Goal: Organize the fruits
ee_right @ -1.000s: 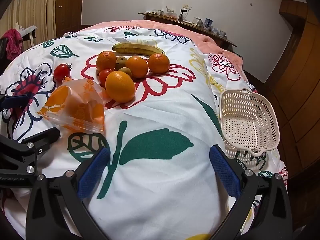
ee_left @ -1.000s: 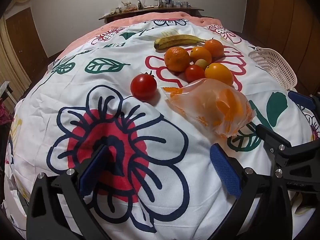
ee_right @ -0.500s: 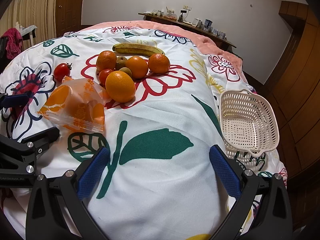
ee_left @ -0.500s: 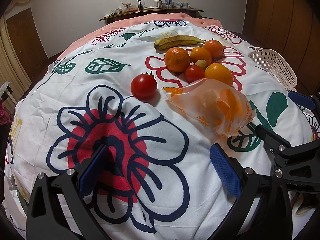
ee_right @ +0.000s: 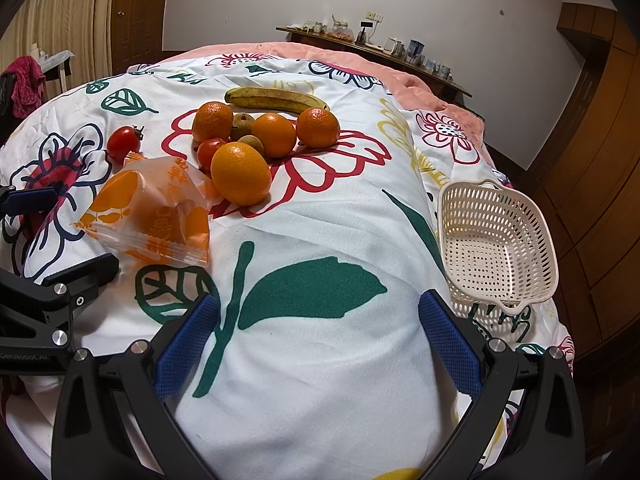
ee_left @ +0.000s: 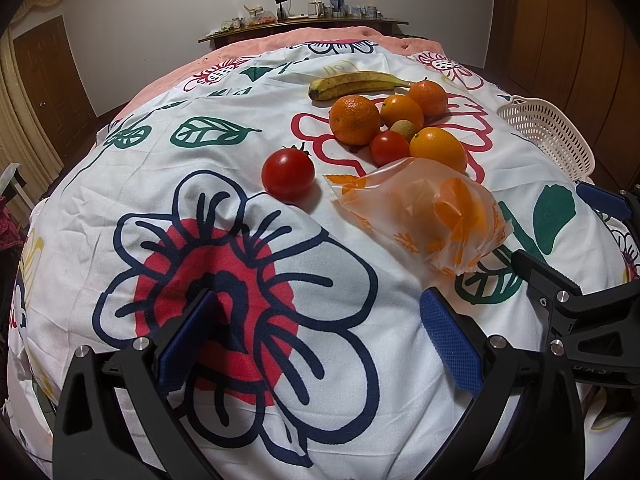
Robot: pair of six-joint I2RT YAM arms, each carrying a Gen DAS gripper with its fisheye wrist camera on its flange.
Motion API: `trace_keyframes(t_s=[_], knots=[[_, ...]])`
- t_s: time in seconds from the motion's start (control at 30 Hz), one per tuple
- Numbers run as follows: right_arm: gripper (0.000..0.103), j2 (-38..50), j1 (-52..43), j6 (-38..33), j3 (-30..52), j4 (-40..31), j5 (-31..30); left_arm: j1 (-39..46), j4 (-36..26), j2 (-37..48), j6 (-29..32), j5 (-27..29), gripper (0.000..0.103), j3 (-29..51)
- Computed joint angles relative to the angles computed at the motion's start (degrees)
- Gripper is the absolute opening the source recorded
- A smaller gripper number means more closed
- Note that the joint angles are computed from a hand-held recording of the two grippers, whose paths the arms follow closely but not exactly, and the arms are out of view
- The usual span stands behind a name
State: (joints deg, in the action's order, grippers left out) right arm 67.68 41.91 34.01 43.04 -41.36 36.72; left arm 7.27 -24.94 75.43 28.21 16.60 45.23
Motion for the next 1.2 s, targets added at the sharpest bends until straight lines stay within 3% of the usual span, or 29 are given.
trace_keyframes(t_s=[0.73,0.77,1.2], knots=[[0.098,-1.66,-0.37,-0.66,-0.44,0.24,-0.66,-0.42,-0.06,0.23,-0.55,0.19,0.101,0.6],[0.098,-1.98,-0.63,-0.9,-0.43,0.17,-1.06,0.06,-2.38,-0.24,-0.15,0.53,0.101,2.3],[0.098,-6.57,1.42,-1.07,1.42,-2.99,-3.48,3.66,-4.07,-2.75,0.75,4.41,0.101,4.67]])
